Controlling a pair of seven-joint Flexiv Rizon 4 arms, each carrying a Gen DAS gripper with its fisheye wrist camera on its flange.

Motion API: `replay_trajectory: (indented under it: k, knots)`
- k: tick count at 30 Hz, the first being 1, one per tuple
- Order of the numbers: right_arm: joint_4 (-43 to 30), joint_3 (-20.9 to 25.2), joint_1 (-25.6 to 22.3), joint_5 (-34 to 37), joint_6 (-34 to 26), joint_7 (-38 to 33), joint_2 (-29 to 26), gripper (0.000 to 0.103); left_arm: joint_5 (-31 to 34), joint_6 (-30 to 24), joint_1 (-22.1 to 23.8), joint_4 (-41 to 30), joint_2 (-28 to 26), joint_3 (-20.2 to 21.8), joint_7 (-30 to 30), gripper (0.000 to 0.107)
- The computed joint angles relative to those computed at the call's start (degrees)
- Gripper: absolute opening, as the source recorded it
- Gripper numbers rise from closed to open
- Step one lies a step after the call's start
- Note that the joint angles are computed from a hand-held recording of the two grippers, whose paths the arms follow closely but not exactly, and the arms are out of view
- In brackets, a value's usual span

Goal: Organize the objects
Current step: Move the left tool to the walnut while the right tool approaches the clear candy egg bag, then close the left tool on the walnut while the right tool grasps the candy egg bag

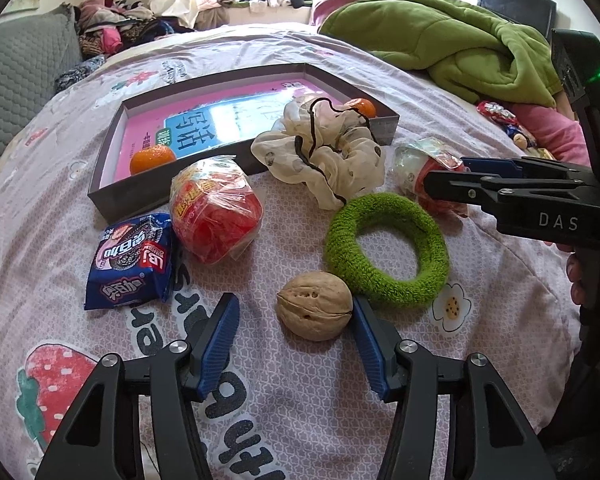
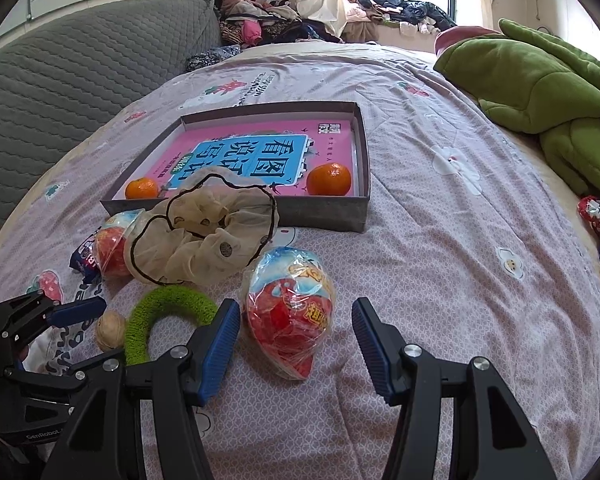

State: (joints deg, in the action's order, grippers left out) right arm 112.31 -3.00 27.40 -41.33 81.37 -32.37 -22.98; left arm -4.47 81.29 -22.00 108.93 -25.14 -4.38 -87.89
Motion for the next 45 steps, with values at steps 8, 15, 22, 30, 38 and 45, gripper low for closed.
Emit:
replay_trajectory:
  k: [8,15,22,30,38,45]
  knots:
    - [-0.50,0.24,-0.09,0.13,-0.99,-0.25,-0.35,0.058,-0.34,0.51,0.05,0.00,-0.20,-0.47,0.02,0.045]
    - [-0.74,0.46,-0.16,0.45,-1.19,-0.65,-0.56,0.058,-0.90,0.65,0.02,-0.02,-0.37,-0.75,-0.59,0.038]
    - [-0.69,-0.27,0.14,-0.55,-0.85,0.35,-0.63,0.058,-0.79,0.38,-0.54,-0.29,-0.47,-0.16,-1.77,0.037]
    - [-0.49,-0.15,0.01,-0.21,-0.31,-0.18,-0.60,0.050,-1.42,0.32,0.27,0.05,-0.18,-0.98,-1.75,0.037]
    - [0.52,-1.26,0.54,-1.09,1.44,0.38,0.14,0.049,-2.18,0.78,0.74,0.67,0.19,-1.36,-1.63,0.037]
    - [1.80,-3.40,1.73,-4.87,3.05,2.60,1.37,0.049,-2.42,1.13,0.95,1.38,0.89,-1.41,-2.06,0.037]
